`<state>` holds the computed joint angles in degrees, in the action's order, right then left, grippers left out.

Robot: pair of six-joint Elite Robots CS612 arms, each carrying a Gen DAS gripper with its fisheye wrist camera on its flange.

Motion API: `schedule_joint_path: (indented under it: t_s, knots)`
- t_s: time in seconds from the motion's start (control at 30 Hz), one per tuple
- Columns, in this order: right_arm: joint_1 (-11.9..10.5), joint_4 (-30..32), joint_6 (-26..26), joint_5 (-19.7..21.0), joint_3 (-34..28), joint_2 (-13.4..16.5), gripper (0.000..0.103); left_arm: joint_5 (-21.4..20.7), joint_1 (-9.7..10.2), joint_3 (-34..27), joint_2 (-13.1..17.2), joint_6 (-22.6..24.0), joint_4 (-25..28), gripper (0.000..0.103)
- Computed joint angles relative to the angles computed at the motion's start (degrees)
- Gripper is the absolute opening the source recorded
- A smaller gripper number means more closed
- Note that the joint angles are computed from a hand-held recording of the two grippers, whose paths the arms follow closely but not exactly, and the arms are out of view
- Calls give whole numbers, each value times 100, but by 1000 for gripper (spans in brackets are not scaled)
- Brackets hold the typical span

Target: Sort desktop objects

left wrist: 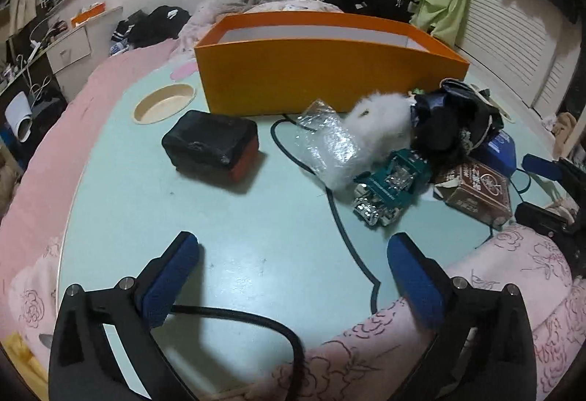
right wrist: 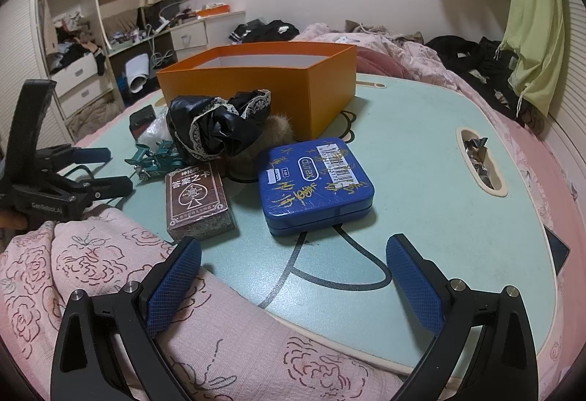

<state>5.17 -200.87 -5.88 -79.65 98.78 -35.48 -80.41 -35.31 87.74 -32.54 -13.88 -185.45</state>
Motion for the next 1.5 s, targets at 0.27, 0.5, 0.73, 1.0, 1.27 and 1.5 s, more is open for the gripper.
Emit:
schedule_joint_path:
  t_s: [0.27, 0.5, 0.73, 1.0, 1.27, 1.5]
  knots:
    - [10, 3, 12, -3, -24, 18, 101, 11, 4, 42, 26, 3, -129, 103]
    - [7, 0, 11, -1, -16, 13, 101, 12, 5, 68, -7, 11, -137, 103]
    - [5, -4, 13, 1, -11, 10, 101, 10, 6, 64, -10, 12, -127, 103]
    - [4, -3, 13, 2, -9, 7, 102, 8, 5, 67, -12, 13, -128, 103]
    - [13, 5, 22, -4, -25, 15, 102, 7, 6, 79, -14, 14, -138, 103]
    - [7, 0, 19, 1, -13, 8, 102, 5, 6, 66, -14, 14, -125, 103]
